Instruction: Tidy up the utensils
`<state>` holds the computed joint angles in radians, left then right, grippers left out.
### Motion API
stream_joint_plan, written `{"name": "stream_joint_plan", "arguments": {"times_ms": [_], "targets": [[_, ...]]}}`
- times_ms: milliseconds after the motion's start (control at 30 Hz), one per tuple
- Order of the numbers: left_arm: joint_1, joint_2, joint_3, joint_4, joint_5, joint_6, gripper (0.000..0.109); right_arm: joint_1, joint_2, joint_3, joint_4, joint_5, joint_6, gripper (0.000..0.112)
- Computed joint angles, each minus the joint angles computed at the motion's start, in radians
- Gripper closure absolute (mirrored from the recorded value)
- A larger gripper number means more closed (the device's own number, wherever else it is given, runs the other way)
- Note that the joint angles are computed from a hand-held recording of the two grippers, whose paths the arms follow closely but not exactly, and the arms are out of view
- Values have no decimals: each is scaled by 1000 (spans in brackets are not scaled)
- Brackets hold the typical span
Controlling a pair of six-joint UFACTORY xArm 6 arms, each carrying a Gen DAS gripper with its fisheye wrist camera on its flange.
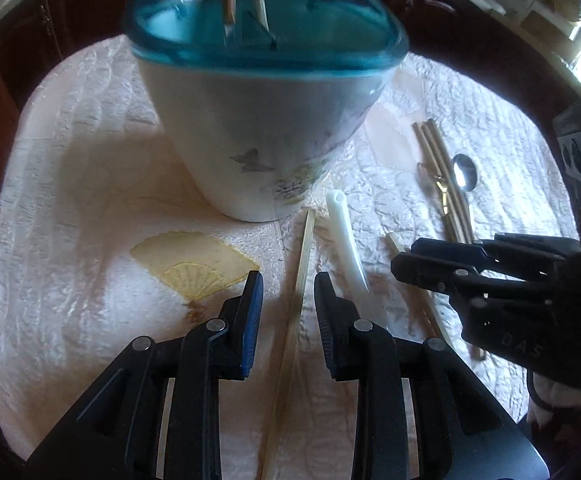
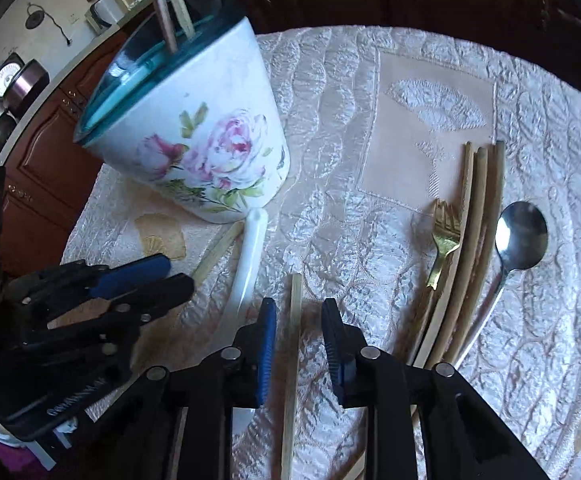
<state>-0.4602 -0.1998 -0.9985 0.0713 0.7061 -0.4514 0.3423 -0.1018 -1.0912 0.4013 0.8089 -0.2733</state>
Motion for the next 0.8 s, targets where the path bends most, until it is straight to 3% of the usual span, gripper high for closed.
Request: {"name": "stream_joint_plan", "arguments": {"times_ms": [133, 233, 533, 800], "targets": [[-6, 44, -31, 22, 8, -11, 85, -2, 9, 4, 10, -12, -19, 99], [-9, 62, -48, 39, 16, -3, 102, -12, 24, -22, 19, 10, -40, 106], [44, -71, 15, -129, 1, 118, 104, -81, -59, -35, 120, 58, -153, 107], [64, -238, 63, -157, -15, 134, 104, -120, -207, 1, 207, 88, -220, 107]]}}
